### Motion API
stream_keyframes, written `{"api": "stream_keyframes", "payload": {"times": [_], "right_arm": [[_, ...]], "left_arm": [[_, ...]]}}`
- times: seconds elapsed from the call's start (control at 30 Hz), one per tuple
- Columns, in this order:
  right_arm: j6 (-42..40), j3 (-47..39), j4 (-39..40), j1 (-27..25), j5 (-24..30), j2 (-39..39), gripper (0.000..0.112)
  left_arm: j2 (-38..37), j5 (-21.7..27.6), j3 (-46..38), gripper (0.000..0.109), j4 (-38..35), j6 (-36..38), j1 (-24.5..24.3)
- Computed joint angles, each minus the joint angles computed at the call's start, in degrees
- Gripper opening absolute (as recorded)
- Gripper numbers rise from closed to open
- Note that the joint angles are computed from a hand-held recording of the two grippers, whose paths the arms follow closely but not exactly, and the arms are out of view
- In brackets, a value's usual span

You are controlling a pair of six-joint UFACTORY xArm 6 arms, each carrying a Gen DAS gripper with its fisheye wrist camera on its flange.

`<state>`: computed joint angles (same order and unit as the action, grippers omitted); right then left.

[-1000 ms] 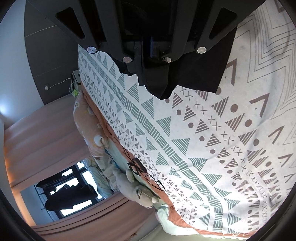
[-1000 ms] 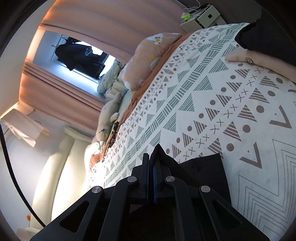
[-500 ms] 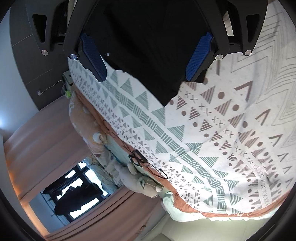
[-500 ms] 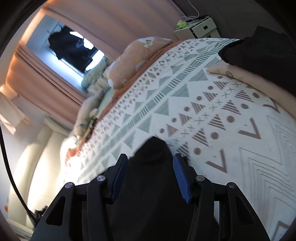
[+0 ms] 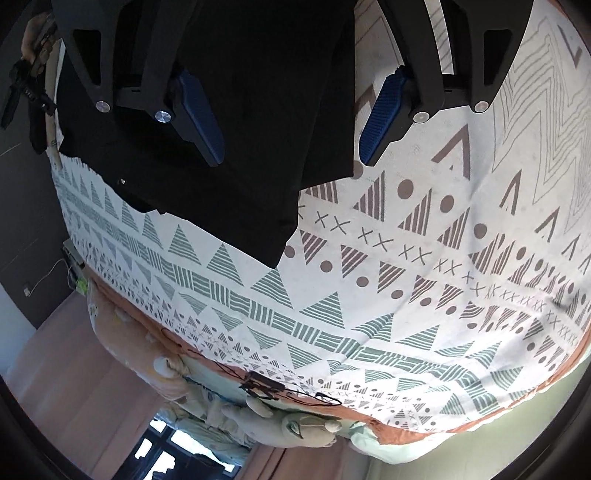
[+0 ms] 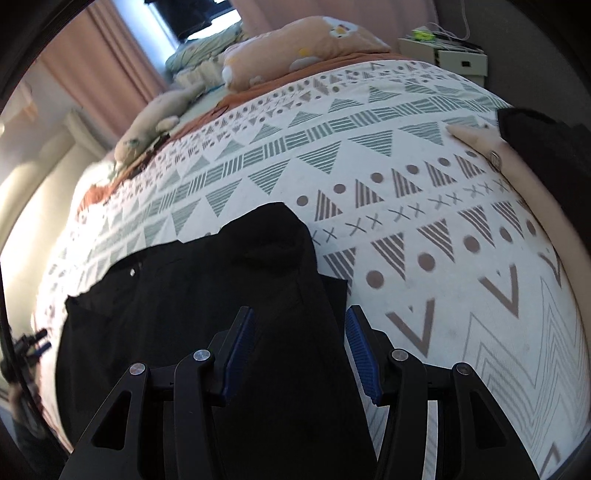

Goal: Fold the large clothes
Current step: 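Move both grippers back to the folded edge of the black shirt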

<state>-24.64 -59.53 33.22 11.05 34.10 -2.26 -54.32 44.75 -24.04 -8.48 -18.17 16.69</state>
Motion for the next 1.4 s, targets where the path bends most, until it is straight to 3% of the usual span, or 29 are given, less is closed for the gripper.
{"api": "stream_keyframes", "payload": {"times": [0.17, 0.4, 0.47, 0.5, 0.53, 0.57, 0.6, 0.73, 0.87, 1.07, 1.27, 1.37, 1.4], "right_arm": [[3.72, -8.26, -8.02, 1.87, 1.37, 7.98, 0.052], [4.99, -18.64, -15.09, 4.04, 4.12, 17.09, 0.052], [4.41, -20.94, -16.22, 4.56, 5.05, 18.97, 0.052], [3.67, -21.94, -16.29, 4.72, 5.37, 19.8, 0.05], [2.91, -22.25, -16.17, 4.83, 5.03, 20.1, 0.037], [0.97, -22.03, -14.31, 4.81, 4.29, 19.96, 0.023], [-0.07, -22.56, -13.09, 4.72, 4.99, 20.13, 0.005], [-3.66, -18.14, -6.74, 3.96, -2.18, 15.73, 0.005], [-7.3, -17.99, 3.6, 1.62, -0.74, 14.41, 0.004], [-2.09, -19.76, 1.17, 2.57, -2.05, 17.66, 0.004], [5.18, -24.42, -4.06, 2.81, -1.46, 23.01, 0.004], [12.92, -26.5, -11.31, 2.92, 0.01, 24.76, 0.014], [14.13, -26.39, -11.96, 2.87, -0.07, 24.54, 0.022]], "left_arm": [[10.18, -3.6, -3.6, 0.074, 0.88, 4.83, -1.19], [20.83, -7.54, -7.85, 0.061, -0.56, 10.0, -1.95], [22.93, -8.31, -8.74, 0.048, -2.52, 12.09, -1.87], [23.86, -8.53, -9.25, 0.033, -3.15, 12.48, -1.91], [24.26, -8.56, -9.43, 0.012, -2.76, 11.93, -1.9], [24.51, -8.79, -9.55, 0.005, -1.77, 10.87, -1.87], [24.13, -9.37, -9.29, 0.004, -1.7, 10.69, -1.8], [19.4, -11.58, -7.42, 0.002, -0.45, 9.91, -0.87], [16.8, -11.91, -6.11, 0.002, -3.89, 10.65, 0.66], [21.57, -13.39, -7.82, 0.002, 2.07, 5.03, -0.41], [27.85, -13.93, -10.0, 0.003, 0.83, 5.65, -0.11], [29.36, -11.2, -11.82, 0.006, -1.01, 5.79, 0.34], [28.92, -10.29, -11.92, 0.006, -3.01, 6.65, 0.87]]}}
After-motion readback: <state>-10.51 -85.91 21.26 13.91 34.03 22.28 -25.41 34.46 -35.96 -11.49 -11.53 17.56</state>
